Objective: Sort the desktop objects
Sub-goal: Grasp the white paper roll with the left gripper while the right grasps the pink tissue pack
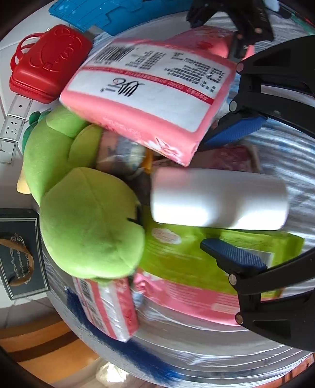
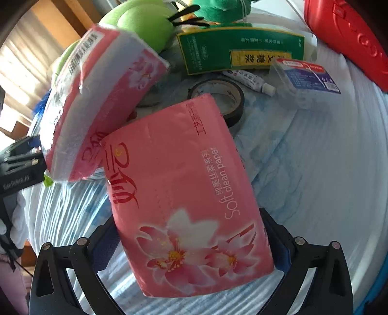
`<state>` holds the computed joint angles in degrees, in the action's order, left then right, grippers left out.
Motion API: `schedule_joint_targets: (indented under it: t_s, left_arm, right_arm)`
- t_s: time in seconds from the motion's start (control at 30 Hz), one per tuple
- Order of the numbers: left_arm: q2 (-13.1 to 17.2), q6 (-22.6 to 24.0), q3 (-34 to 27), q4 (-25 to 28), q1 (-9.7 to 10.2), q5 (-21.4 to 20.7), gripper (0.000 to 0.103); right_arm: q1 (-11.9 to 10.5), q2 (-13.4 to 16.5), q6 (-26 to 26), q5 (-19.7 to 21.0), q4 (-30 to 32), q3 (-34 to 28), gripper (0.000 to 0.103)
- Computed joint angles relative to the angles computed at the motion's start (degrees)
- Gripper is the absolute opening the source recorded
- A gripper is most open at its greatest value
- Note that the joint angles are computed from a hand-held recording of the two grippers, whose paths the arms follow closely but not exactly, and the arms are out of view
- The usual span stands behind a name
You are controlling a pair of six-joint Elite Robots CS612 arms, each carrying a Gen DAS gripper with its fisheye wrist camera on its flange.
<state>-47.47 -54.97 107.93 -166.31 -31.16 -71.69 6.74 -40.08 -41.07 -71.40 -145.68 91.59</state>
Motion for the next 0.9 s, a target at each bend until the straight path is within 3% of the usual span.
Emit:
schedule_joint_targets:
  t_s: [0.13,0.23,0.4,0.5,0.67,0.73,0.77,0.9]
  left_arm:
    - [0.4,0.8,-1.3,2.0,-0.50,1.2,0.077]
    - [0.2,0.3,-1.0,2.9,-1.30,2.6,0.072]
    - [-0.7,-2.2,0.7,2.3,-2.16,2.9,0.061]
    - [-1.0,-2.4,1.4,1.0,-2.42,2.4,0.061]
    - [0.2,-0.9,-1.5,4.5,-1.97,3.2,0.061]
    - [0.2,-0.7,-1.8,5.1,-1.84,3.4,0.055]
    - [-0.1,-0.9,-1.6,5.7,-2.17,3.9,0.047]
    - [-1.0,-1.6,1.7,0.3,-3.27,0.4,0.046]
  right_arm:
    - [1.0,0.0,-0.2,-3.3,-2.5,0.7,0.103]
    - [2.9,0.3,-1.7,-9.9,-9.7,2.8,0.103]
    - [2.6,0.5,3.5,-8.4,-8.6,2.2,0.103]
    - [1.6,-0.2,4.7,-5.2,-5.6,2.4,0.103]
    - [0.7,-1.5,5.1,-3.9,-9.1,4.7,0.101]
    - [0.6,-1.6,5.3,-4.5,-9.2,5.0,0.100]
    - [0.6,-1.6,5.4,-4.8,-9.1,5.1,0.100]
    - [0.2,-2.2,5.6,-4.9,-9.1,6.4,0.099]
